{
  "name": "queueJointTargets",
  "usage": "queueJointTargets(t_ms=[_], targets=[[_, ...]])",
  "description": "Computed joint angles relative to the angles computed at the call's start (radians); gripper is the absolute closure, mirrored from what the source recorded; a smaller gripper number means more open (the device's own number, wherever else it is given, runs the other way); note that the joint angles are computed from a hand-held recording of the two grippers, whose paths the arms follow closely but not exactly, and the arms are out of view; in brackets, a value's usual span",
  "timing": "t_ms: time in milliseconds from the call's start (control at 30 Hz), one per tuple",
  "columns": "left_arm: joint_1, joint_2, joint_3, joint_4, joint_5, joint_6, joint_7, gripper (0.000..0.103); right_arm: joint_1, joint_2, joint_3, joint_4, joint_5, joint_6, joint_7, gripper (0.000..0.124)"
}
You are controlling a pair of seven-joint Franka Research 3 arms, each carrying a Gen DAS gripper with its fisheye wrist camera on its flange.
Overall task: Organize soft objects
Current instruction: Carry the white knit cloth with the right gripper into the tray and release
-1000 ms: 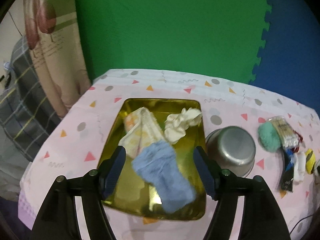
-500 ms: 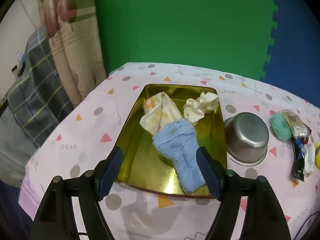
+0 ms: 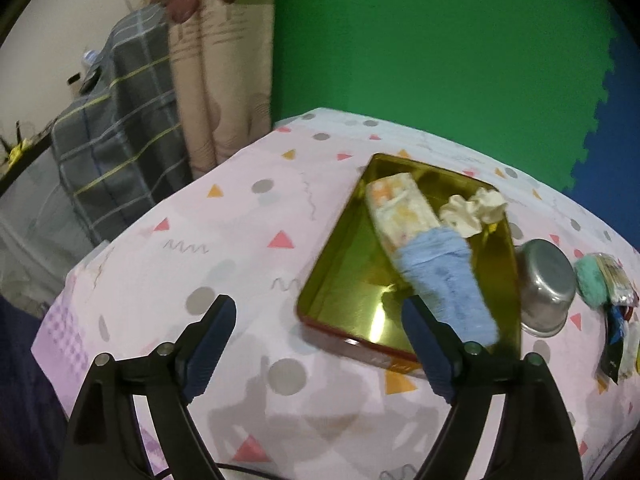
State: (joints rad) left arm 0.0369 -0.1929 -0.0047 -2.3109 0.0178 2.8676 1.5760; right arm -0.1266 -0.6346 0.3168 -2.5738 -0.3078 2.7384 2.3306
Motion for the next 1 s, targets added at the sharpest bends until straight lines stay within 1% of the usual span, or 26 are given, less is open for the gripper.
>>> queueJointTargets(t_ms=[67,167,233,300,367,467,567,667,800,900,1000], targets=[[0.018,-0.002,-0.005,-0.009,0.025,0.006,-0.025,0.020,0.027,0.078,0.013,0.055,0.007,0.028,-0.013,0.091],[0.056,0.000,-0.026,-0.016,0.114,0.004,-0.078,0.020,0.068,0.190,0.025,0.137,0.001,0.061,-0.029,0.091],[0.067,0.001,-0.027,-0.021,0.148,0.013,-0.101,0.020,0.099,0.259,0.026,0.191,-0.010,0.076,-0.034,0.091],[0.061,0.008,-0.016,-0.012,0.136,0.003,-0.100,0.020,0.129,0.327,0.025,0.253,-0.037,0.073,-0.036,0.091],[0.041,0.013,0.005,-0.003,0.081,-0.010,-0.070,0.020,0.170,0.390,0.012,0.309,-0.051,0.070,-0.049,0.091],[0.057,0.016,-0.004,-0.002,0.096,-0.006,-0.093,0.019,0.218,0.486,0.006,0.406,-0.091,0.048,-0.055,0.091],[0.067,0.023,-0.006,0.004,0.108,-0.009,-0.114,0.019,0.269,0.572,-0.013,0.495,-0.103,0.032,-0.075,0.091],[0.055,0.029,0.009,0.011,0.058,-0.016,-0.087,0.019,0.317,0.640,-0.037,0.567,-0.093,0.025,-0.095,0.091],[0.065,0.033,0.005,0.012,0.056,-0.009,-0.101,0.019,0.378,0.727,-0.072,0.665,-0.086,-0.002,-0.130,0.091],[0.065,0.036,0.005,0.016,0.049,-0.019,-0.098,0.018,0.420,0.793,-0.101,0.741,-0.075,-0.029,-0.157,0.091],[0.067,0.037,0.003,0.016,0.051,-0.014,-0.097,0.018,0.469,0.849,-0.144,0.806,-0.097,-0.055,-0.153,0.091]])
